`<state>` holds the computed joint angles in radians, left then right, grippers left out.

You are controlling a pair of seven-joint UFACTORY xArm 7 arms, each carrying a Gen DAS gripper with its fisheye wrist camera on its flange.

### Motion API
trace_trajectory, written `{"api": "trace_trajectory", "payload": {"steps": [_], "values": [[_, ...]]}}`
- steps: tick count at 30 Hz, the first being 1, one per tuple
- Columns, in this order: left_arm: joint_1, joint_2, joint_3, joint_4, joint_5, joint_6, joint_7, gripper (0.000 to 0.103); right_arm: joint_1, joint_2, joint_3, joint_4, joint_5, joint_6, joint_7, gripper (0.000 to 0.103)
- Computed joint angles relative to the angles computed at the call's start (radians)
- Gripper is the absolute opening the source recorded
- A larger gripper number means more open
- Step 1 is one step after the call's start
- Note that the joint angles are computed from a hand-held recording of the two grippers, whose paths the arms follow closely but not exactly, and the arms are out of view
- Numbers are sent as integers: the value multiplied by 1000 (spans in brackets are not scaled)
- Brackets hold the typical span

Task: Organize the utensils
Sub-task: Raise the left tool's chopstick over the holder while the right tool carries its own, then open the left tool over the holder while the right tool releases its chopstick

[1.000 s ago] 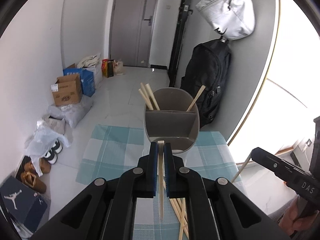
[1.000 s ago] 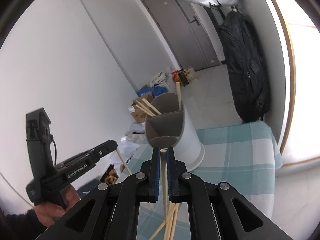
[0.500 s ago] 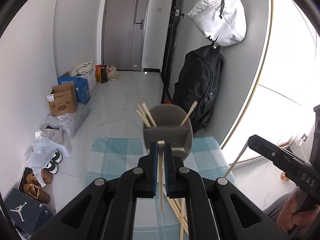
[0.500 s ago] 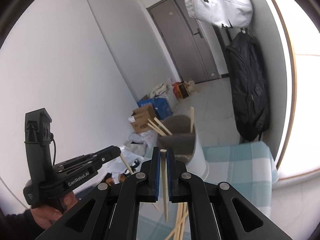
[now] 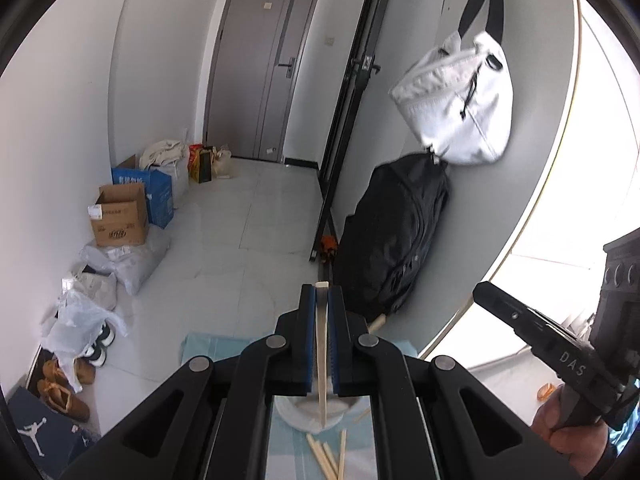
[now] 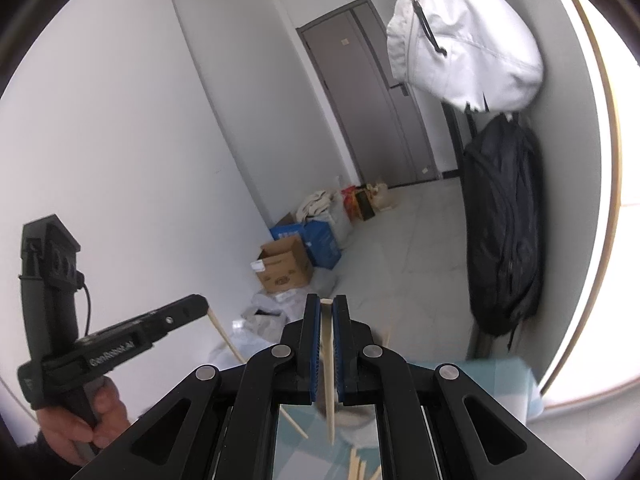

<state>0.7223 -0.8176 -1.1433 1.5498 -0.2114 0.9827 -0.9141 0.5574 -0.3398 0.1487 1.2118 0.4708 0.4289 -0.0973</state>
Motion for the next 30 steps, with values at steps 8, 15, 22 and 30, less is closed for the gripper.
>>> {"api": "trace_trajectory", "payload": {"steps": [8, 15, 22, 30], "values": [[118, 43, -38, 59, -14, -47, 42, 2, -46, 168, 17, 199, -36, 2, 12, 5], [197, 54, -83, 62, -63, -83, 100, 2, -80, 288, 56, 310, -93, 19, 23, 5], [184, 47, -94, -24, -107, -132, 94, 2, -92, 342, 77, 328, -128, 48, 12, 5], [92, 165, -119, -126, -83, -234, 102, 2, -95, 356, 86, 291, -107, 66, 1, 5]]}}
